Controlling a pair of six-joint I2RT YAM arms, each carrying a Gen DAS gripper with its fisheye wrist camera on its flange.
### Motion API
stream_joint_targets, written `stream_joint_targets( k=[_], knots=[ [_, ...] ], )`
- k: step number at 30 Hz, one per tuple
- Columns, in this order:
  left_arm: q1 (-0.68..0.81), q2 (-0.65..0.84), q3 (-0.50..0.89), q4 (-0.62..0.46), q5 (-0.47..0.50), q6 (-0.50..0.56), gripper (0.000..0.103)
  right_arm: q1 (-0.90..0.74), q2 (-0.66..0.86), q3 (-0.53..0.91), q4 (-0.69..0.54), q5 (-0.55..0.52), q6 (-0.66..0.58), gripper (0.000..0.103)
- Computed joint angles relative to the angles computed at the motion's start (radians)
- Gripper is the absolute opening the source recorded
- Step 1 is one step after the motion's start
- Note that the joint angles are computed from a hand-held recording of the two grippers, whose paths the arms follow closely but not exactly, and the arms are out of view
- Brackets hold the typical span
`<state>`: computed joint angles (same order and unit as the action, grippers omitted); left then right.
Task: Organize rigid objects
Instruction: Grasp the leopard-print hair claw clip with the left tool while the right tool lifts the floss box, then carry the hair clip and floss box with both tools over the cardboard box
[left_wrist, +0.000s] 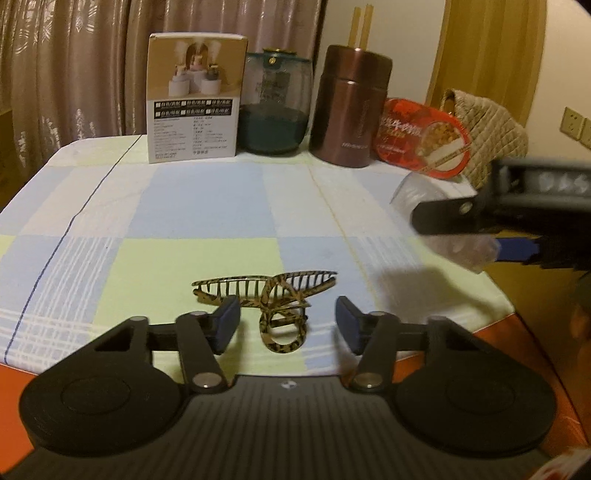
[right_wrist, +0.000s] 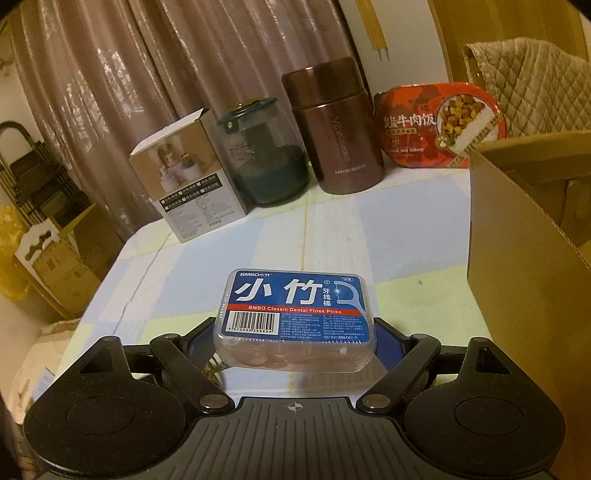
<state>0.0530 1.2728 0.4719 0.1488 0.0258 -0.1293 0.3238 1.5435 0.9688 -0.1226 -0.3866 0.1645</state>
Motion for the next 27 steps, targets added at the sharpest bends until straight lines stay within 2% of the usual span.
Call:
stream_joint_targets(
  k=[6, 9, 11, 16, 27],
  knots=[
    [-0.012, 0.068, 0.005, 0.064, -0.033, 0.010, 0.037, -0.004, 0.008, 0.004, -0.003, -0.015, -0.012, 0.083],
    [-0.009, 0.072, 0.004, 0.074, -0.027, 0.015, 0.025, -0.004, 0.016, 0.007, -0.008, -0.019, -0.017, 0.083],
    [-0.011, 0.065, 0.005, 0.063, -0.035, 0.020, 0.025, -0.004, 0.018, 0.007, -0.010, -0.022, -0.021, 0.083],
    [0.004, 0.027, 0.016, -0.010, -0.021, 0.016, 0.025, -0.003, 0.012, 0.010, -0.021, -0.029, -0.028, 0.083],
    [-0.037, -0.148, 0.012, -0.238, -0.063, -0.016, 0.025, -0.018, -0.045, 0.015, -0.125, -0.075, -0.073, 0.083]
  ],
)
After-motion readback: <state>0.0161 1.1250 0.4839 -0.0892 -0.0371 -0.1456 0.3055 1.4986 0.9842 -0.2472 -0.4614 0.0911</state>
